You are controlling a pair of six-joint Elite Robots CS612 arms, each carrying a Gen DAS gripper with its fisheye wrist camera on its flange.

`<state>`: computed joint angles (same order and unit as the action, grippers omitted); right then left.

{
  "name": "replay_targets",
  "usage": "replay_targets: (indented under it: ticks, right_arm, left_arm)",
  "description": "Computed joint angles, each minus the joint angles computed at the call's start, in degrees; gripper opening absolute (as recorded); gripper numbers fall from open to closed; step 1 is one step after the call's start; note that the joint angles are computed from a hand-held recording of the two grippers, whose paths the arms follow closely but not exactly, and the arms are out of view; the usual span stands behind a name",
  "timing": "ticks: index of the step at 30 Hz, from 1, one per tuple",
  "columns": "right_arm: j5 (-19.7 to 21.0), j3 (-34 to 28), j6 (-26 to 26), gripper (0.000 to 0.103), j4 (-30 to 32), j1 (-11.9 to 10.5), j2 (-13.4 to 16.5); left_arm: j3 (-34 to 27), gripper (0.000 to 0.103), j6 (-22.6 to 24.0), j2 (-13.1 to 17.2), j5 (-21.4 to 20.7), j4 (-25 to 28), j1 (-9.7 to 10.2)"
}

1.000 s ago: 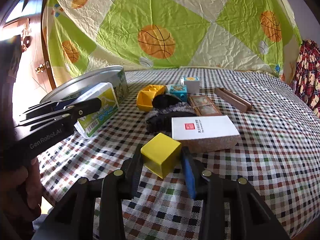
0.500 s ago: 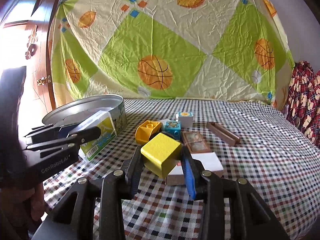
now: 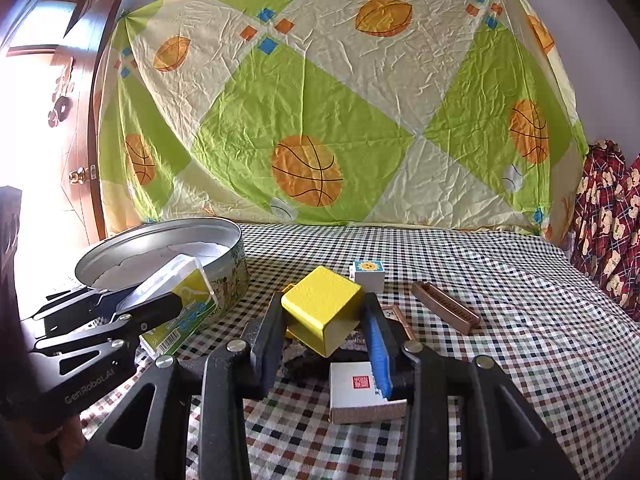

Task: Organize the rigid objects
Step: 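Lift and carry the clear box with left tool while right tool carries the yellow cube to the tin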

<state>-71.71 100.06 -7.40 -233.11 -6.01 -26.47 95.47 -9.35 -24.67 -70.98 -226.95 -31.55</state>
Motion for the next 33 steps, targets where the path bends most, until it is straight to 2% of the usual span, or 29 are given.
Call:
replay_targets:
  ticks: [12,16,25,33]
  right_arm:
    - [0.75,-1.16,1.47,0.040,1.06,0.27,0.57]
    - [1.78,-1.20,3.23,0.040,-1.81,-0.31,1.09]
    - [1.43,-1.16,1.83,0.040,-8.52,-0.06,2.34]
    - [1.51,-1.26,3.71,0.040,-10.36,-0.29,2.58]
  left_arm:
    - [0.15,0.024,1.12,0.76,0.10,-4.84,0.19]
    - [0.12,0.024,1.64,1.10,0.67,-6.70,0.01]
    - [0.05,0.024,2.28,1.64,1.33,-9.68,-0.18]
    - [-0.08,0.024,2.85,2.40,2.95,-13.94,-0.35]
